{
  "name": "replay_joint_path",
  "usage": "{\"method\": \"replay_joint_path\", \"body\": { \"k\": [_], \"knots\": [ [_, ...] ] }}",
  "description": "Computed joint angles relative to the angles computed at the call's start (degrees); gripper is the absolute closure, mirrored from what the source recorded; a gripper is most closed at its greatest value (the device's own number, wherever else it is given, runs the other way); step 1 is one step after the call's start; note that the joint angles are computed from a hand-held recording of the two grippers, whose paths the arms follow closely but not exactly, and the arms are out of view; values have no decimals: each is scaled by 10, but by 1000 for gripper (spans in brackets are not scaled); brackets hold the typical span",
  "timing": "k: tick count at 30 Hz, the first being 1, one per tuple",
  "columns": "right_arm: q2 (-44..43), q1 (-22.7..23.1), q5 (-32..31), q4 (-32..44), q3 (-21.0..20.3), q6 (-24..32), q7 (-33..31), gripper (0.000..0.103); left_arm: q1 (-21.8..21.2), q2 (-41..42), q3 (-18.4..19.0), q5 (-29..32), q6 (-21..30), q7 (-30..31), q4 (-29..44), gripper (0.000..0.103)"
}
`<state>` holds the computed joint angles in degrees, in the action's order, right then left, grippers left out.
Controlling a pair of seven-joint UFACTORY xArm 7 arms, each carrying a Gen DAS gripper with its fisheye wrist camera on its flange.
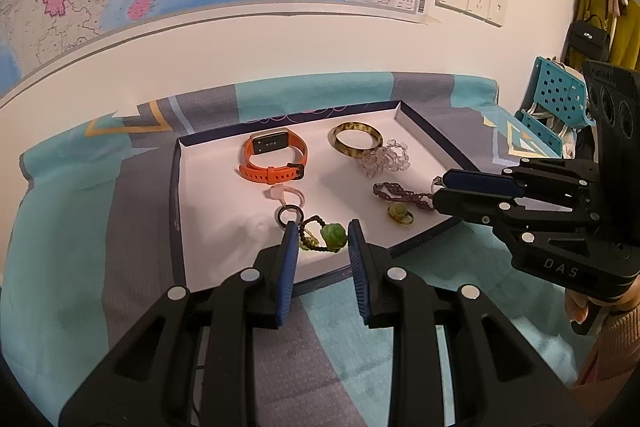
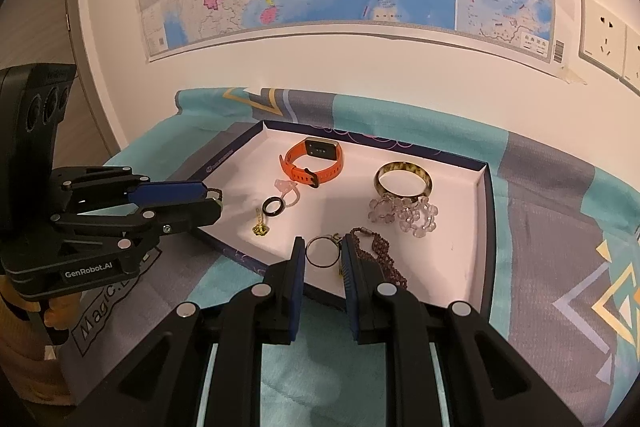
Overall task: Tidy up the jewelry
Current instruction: 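Carry the black ring and silver ring over the tray with both grippers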
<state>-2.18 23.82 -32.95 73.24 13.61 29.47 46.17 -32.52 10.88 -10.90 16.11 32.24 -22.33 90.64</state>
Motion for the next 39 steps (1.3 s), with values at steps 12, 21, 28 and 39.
{"method": "replay_joint_path", "body": {
  "k": [12,21,28,39],
  "knots": [
    [10,0,12,7,-6,-5,-9,86,-4,12,3,2,6,-1,16,77],
    [18,0,17,12,-11,-4,-12,86,-7,30,7,1,15,1,38,77],
    [35,-1,28,25,-20,0,-18,86,-11,52,14,-1,26,0,62,77],
    [59,6,45,44,-34,8,-27,86,-20,94,28,-3,52,-7,111,77]
  ]
}}
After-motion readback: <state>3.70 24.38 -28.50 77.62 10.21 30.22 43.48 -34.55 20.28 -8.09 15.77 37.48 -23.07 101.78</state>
